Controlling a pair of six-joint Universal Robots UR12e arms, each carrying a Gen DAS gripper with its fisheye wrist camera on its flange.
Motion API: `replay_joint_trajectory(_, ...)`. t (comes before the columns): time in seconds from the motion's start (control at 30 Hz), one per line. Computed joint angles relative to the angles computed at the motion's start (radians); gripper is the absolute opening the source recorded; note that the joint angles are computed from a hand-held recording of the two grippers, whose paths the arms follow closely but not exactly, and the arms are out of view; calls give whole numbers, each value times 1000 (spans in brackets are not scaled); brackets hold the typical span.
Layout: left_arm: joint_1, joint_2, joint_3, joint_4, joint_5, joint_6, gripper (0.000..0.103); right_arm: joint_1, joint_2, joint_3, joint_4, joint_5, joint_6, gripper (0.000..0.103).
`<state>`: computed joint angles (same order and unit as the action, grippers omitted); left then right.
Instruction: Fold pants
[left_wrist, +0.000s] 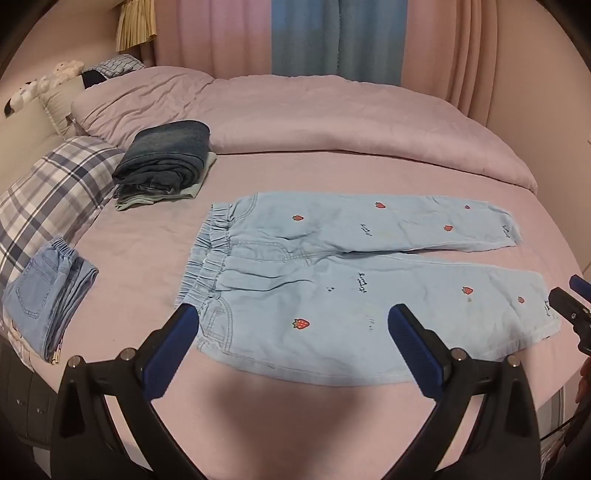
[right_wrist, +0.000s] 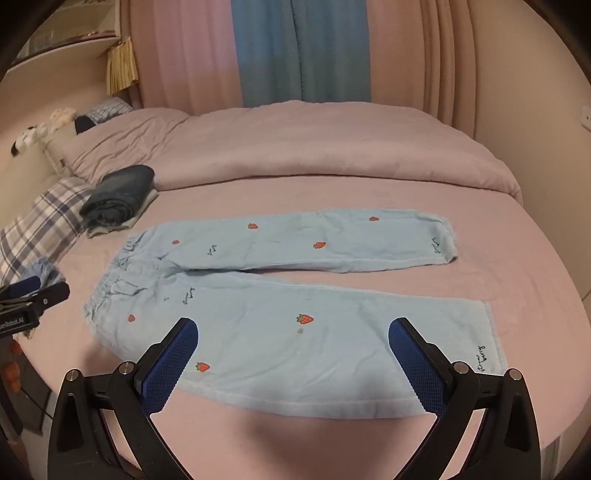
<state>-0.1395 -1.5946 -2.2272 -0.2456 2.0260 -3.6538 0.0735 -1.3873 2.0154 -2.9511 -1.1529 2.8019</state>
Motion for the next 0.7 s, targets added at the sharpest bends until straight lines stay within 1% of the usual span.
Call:
replay_joint_trajectory(0.2,0,-1,3,-7,-10,8,102,7,-16,3,6,-20,15,103)
replay_joint_trajectory(0.27,-1,0,1,-3,-14,11,102,10,2,-3,-9,-29,15,103)
replay_joint_trajectory(0.37,-3,-1,4,-2,-12,15,102,16,-2,2,-12,-32,18,103)
replay_joint_trajectory(0.47,-3,0,3,0,-12,17,102,12,-2,10,-27,-27,9,103)
replay_joint_trajectory(0.53,-5,-2,4,-2,-12,18,103,0,8,3,-34,-3,-2,103)
replay_joint_trajectory(0.67,-6,-4,7,-1,-11,20,103,0,10,3,-42,-1,-3,103)
replay_joint_trajectory(0.7,-7,-4,7,0,-11,21,103,-2,13,8,-64,8,2,103)
